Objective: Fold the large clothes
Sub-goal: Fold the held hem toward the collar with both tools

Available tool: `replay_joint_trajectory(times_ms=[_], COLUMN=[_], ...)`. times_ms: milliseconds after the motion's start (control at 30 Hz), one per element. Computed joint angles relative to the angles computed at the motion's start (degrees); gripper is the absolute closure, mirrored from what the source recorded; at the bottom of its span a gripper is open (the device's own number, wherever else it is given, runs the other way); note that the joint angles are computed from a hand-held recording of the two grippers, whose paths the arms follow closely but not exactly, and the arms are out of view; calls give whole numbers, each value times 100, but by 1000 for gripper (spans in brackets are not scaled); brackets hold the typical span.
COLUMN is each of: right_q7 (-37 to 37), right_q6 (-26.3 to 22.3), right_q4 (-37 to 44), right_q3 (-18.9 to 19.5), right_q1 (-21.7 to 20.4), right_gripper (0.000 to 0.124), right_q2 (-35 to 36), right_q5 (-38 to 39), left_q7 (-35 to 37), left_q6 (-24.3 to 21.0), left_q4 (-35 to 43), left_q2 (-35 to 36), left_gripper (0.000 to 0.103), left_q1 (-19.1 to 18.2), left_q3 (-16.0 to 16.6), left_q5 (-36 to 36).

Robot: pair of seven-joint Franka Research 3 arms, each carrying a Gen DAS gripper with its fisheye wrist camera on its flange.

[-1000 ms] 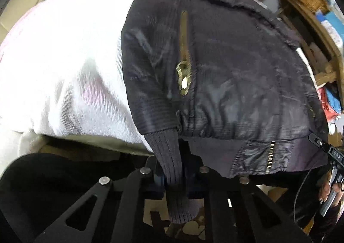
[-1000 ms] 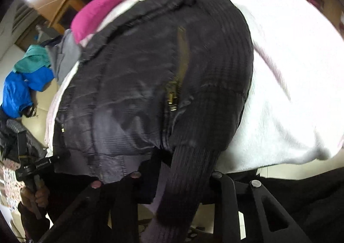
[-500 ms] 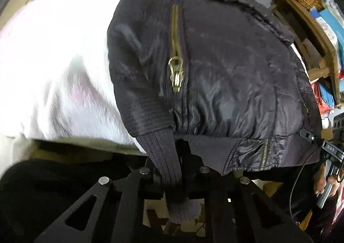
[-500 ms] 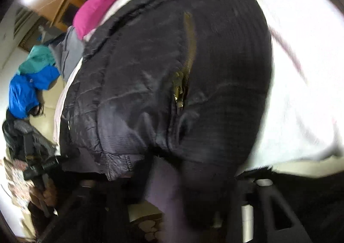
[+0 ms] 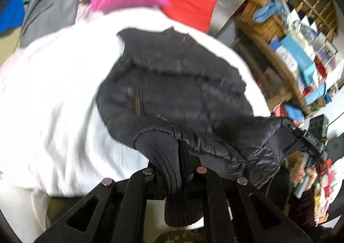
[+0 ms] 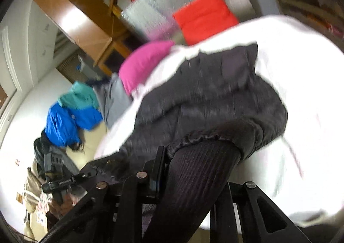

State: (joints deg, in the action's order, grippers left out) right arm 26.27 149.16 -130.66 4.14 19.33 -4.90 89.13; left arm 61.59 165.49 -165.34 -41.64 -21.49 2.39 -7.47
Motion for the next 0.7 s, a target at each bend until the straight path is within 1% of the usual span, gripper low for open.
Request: replay_joint_trajectory(times_ms=[33,67,167,200,233,267,333,367,400,433,500,567,633,700], right_q7=[-152,-352,-563,-552,-534,-570,-489,-360,-216,-105,260,870,1586,2461], right_q6=[108,241,499,609,705,888,1135,1222,1321,1405,1589,1750,1784,1669], right_q4=[112,286,898,1139,1322,1606,2039,2333,2632,2866,3405,4032,4651,5390], right_q3=[13,29,82,120,143,179,231,261,298,341,421,416,291,7], right_q1=[13,22,19,30,22,34,29,24,21,6,-4,65,191,383], right_gripper=[103,103,103,103,103,103,103,103,103,103,103,103,103,103], right_q2=[48,134,534,709,813,1012,1312,1544,1785,1979,2431,2962,3482,4067], right_q5=[177,392,734,775,783,811,733,627,482,341,-118,-828,-1614,-2472], left_q7=[120,170,359,417,469,522,621,721,861,952,1166,1436,1893,2344], left_q6=[111,179,383,489,628,640,769,840,889,887,723,532,322,125], left_q4=[118,172,504,695,954,1090,1361,1533,1739,2010,2400,2828,3338,3802], left_q2=[128,175,523,771,1103,1235,1562,1754,1991,2300,2662,3045,3498,3899], left_gripper=[93,93,93,93,93,93,93,93,93,93,93,93,93,93], left_q1=[-12,17,83,49,-71,0,34,-24,-130,-174,-135,-86,-115,-64], left_q3=[153,201,418,517,685,652,739,847,987,1036,1083,1124,1252,1286], left_q5=[-2,1,-24,-79,-88,-201,-315,-415,-547,-664,-840,-1057,-1512,-2043])
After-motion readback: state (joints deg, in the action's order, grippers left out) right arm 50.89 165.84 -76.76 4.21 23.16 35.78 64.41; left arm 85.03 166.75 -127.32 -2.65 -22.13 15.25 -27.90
